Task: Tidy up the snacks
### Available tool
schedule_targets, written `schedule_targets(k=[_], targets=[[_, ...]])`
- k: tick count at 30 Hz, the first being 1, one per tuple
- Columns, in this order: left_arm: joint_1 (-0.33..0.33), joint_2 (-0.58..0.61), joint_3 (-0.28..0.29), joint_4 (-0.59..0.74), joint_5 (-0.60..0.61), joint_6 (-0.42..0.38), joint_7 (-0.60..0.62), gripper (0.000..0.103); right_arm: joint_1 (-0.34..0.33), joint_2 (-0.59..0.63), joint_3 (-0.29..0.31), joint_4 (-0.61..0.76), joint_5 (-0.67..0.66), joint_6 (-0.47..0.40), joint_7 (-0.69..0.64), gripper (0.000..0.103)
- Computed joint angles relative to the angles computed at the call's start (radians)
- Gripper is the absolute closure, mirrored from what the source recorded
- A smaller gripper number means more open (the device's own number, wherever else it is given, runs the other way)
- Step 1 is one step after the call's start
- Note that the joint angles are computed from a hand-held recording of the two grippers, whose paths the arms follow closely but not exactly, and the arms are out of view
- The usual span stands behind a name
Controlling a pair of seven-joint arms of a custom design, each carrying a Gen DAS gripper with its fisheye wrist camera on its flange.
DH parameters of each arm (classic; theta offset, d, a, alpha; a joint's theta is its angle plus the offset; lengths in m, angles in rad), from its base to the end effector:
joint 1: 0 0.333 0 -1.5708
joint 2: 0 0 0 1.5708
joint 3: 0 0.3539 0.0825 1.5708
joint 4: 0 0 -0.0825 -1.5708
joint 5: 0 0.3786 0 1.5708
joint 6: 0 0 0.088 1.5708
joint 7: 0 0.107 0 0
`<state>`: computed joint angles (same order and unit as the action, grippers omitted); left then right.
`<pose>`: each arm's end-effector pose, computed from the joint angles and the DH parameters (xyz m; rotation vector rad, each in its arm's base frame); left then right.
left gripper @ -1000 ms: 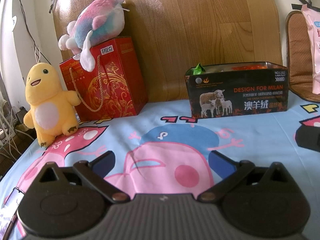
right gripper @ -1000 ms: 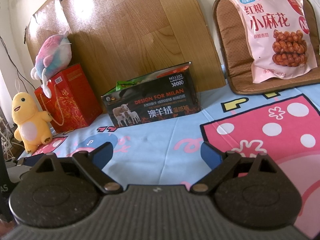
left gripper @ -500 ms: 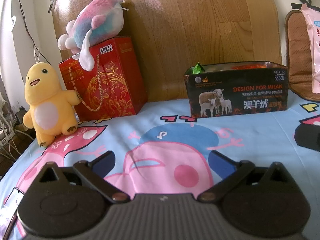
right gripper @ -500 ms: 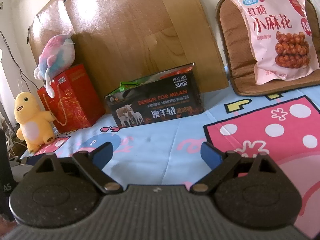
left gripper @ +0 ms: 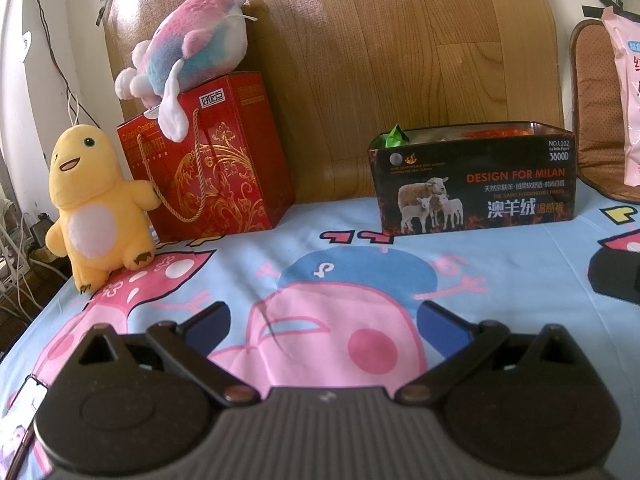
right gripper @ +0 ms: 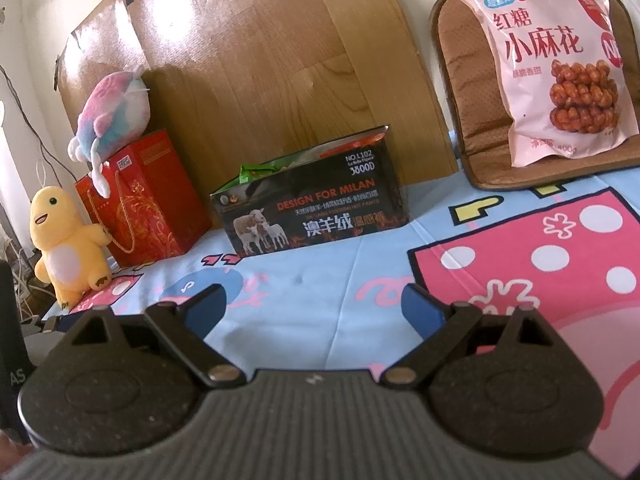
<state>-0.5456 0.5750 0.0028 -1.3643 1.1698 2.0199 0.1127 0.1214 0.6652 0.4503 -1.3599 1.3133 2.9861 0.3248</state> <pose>0.6728 -0.3439 0.4593 -1.7443 1.1571 -0.3428 0.7281 0.2676 0.4477 -1.5990 1.1280 -0.2509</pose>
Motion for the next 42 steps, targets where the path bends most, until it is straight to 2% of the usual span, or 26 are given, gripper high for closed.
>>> schedule_targets(k=[42], targets=[[0.002, -0.002, -0.001, -0.003, -0.001, 0.001, 0.006, 0.000, 0.002, -0.004, -0.004, -0.001, 0.017, -0.010, -0.012, 0.007]])
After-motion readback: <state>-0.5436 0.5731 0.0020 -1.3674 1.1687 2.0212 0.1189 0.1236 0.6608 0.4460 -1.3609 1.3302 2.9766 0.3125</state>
